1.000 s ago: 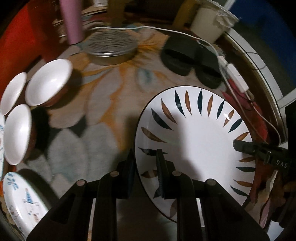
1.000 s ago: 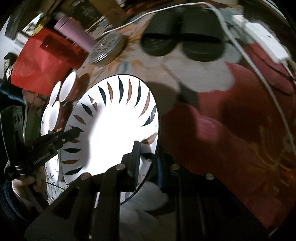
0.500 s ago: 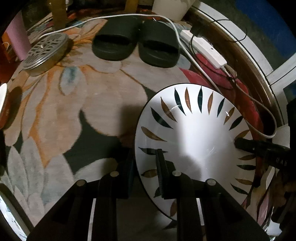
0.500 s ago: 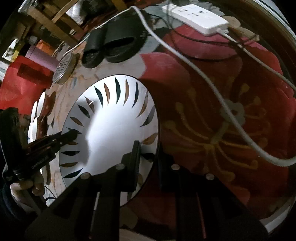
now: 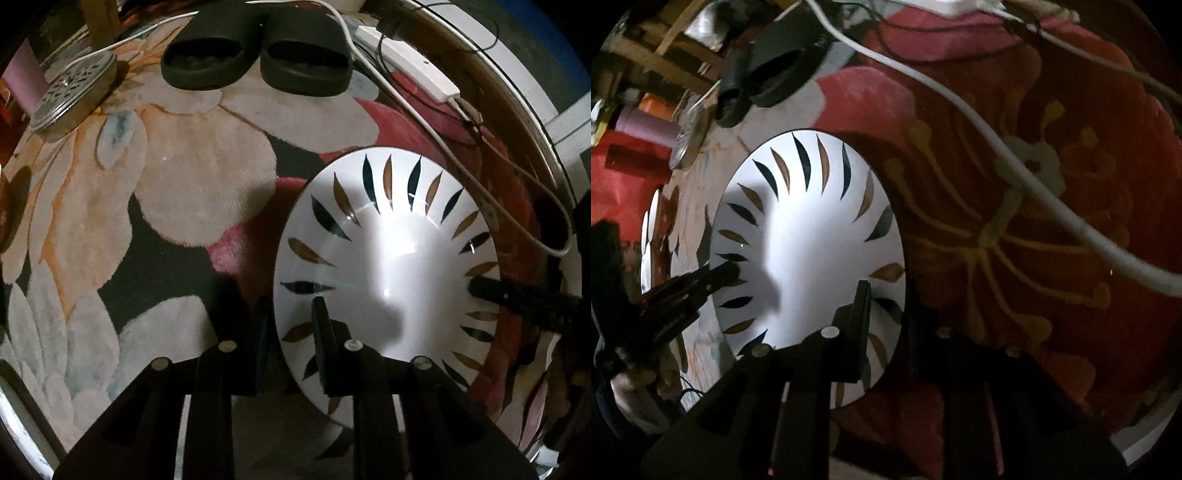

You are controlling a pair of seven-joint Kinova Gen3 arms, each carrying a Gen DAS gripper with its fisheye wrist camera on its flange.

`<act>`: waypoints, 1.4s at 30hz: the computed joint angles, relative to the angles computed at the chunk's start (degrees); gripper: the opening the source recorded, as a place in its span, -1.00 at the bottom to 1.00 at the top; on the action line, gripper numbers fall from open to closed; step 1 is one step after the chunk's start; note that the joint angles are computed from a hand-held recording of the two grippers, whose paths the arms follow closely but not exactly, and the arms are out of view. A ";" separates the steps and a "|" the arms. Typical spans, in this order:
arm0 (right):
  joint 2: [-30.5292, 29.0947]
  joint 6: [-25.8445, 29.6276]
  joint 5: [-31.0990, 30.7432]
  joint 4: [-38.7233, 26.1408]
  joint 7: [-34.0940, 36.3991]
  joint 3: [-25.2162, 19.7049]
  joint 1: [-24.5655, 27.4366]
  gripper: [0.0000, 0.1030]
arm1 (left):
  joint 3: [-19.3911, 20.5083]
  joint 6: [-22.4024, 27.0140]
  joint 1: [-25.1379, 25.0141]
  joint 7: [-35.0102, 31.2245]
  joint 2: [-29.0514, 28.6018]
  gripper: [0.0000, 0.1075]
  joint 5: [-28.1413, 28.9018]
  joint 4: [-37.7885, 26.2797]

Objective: Organize plates and bowls
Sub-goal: 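Lift the leaf-pattern plate with both grippers and carry it toward the power strip, then lower the leaf-pattern plate onto the cloth and open both grippers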

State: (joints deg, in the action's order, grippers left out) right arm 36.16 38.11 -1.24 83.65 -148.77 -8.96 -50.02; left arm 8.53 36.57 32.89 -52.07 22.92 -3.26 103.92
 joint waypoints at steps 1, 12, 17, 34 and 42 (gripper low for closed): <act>-0.32 -0.06 -0.11 0.32 -0.24 0.05 0.07 -0.60 | -0.02 0.17 -0.02 0.18 -0.16 0.04 0.12 0.06; 1.46 9.78 11.78 -11.29 -3.62 3.68 -7.66 1.00 | -0.31 -1.87 -4.80 4.41 -9.39 0.87 3.96 8.23; 3.60 11.30 11.53 -16.33 -1.69 2.85 -8.19 1.00 | 0.06 0.27 -4.95 7.67 -11.15 0.87 1.28 8.18; 8.09 14.60 9.84 -27.53 1.98 3.13 -10.95 1.00 | 1.12 4.65 -9.27 10.68 -17.71 0.88 -1.14 12.47; 10.00 16.28 8.90 -31.58 3.73 3.43 -11.80 1.00 | 1.47 4.49 -11.19 10.48 -20.31 0.88 -1.07 14.31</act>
